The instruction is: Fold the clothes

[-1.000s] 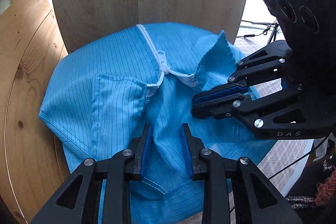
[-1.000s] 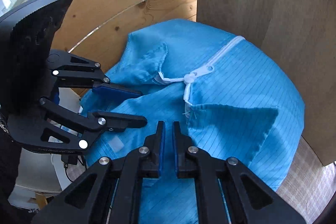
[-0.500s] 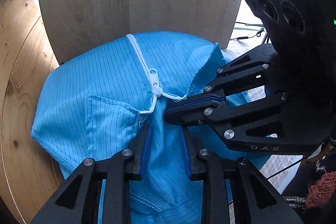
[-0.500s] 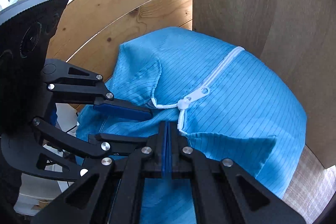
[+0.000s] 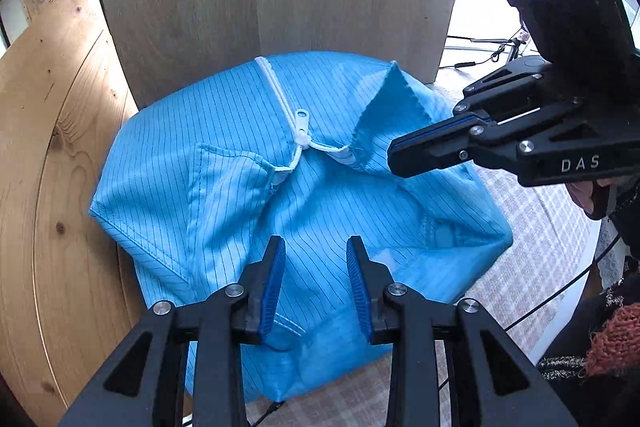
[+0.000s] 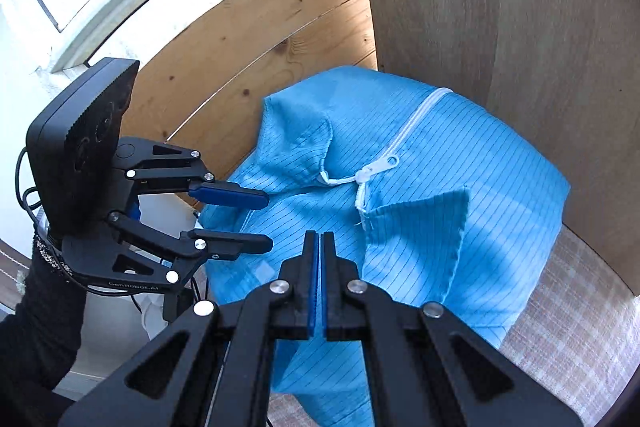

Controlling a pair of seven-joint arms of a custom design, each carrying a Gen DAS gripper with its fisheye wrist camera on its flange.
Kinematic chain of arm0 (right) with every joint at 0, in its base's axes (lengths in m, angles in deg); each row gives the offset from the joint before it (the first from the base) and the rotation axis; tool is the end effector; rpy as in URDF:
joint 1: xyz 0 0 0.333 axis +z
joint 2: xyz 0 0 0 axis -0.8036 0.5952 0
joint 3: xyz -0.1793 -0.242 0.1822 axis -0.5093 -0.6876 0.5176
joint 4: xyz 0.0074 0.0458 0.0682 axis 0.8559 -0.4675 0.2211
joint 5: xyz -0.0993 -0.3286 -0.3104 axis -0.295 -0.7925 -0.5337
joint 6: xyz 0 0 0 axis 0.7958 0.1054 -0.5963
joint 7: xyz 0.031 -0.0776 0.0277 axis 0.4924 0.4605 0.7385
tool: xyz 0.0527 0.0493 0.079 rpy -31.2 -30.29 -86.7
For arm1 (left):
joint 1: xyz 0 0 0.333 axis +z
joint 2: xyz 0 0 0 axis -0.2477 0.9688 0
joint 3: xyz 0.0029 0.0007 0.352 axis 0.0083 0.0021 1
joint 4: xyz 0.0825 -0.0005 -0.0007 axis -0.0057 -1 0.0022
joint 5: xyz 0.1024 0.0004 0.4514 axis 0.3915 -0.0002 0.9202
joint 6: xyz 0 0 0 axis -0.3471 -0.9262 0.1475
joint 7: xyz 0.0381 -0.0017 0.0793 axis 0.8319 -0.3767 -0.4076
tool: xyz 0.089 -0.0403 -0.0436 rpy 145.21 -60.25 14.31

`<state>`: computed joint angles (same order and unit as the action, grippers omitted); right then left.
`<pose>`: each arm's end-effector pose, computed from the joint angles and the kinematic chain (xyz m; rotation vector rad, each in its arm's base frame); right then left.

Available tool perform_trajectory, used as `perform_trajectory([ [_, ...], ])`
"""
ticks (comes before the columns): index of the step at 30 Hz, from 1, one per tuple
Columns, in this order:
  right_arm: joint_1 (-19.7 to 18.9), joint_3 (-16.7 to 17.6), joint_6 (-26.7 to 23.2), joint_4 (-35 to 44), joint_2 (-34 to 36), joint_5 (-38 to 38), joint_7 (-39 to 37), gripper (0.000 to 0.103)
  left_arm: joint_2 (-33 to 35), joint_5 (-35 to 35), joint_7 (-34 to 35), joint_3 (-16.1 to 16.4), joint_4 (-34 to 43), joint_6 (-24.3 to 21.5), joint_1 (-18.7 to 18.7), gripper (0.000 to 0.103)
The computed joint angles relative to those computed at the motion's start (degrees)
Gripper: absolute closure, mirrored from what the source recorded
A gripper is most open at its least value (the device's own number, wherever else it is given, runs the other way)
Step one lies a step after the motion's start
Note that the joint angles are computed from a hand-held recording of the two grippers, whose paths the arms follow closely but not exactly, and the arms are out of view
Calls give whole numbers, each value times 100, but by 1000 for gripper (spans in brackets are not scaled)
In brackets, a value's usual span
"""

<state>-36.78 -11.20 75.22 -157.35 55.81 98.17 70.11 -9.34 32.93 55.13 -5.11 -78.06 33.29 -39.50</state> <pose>0.5658 0.2714 0.7099 -2.3770 0.6892 0.2868 0.4312 -0.4416 0.7055 -1.8984 2.0748 -0.6999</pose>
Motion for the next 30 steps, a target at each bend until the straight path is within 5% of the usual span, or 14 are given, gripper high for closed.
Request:
perform_trajectory([
  [3, -54, -65, -200, -372, -328, -185, -285, 102, -200, -332, -76, -31, -400, 409, -129, 68],
  [6, -62, -34, -319, -882, -637, -805, -413, 102, 30, -616, 15, -72, -376, 7, -239, 67],
  [13, -214, -362, 79, -1455, -1435, -190, -446, 96, -478, 308, -1208, -325, -482, -144, -194, 58],
  [17, -397, -460, 816, -2207, -2235, -134, -291, 39, -555, 918, -2477, -595, -418, -20, -129, 40],
  [20, -552, -456, 1170, -2871, -2818, -417, 50, 39, -622, 1222, -3122, -773, -450, -109, -209, 27],
  [25, -900, -508, 1078, -3501, -3450, -1151, 755, 39, 21, 1689, -3966, -989, 58, -255, -475, 27],
  [30, -1136, -636, 809, -3747, -3808, -1584, 1072, 39, 881, 2193, -4549, -1113, 1051, -1303, -1052, 27],
])
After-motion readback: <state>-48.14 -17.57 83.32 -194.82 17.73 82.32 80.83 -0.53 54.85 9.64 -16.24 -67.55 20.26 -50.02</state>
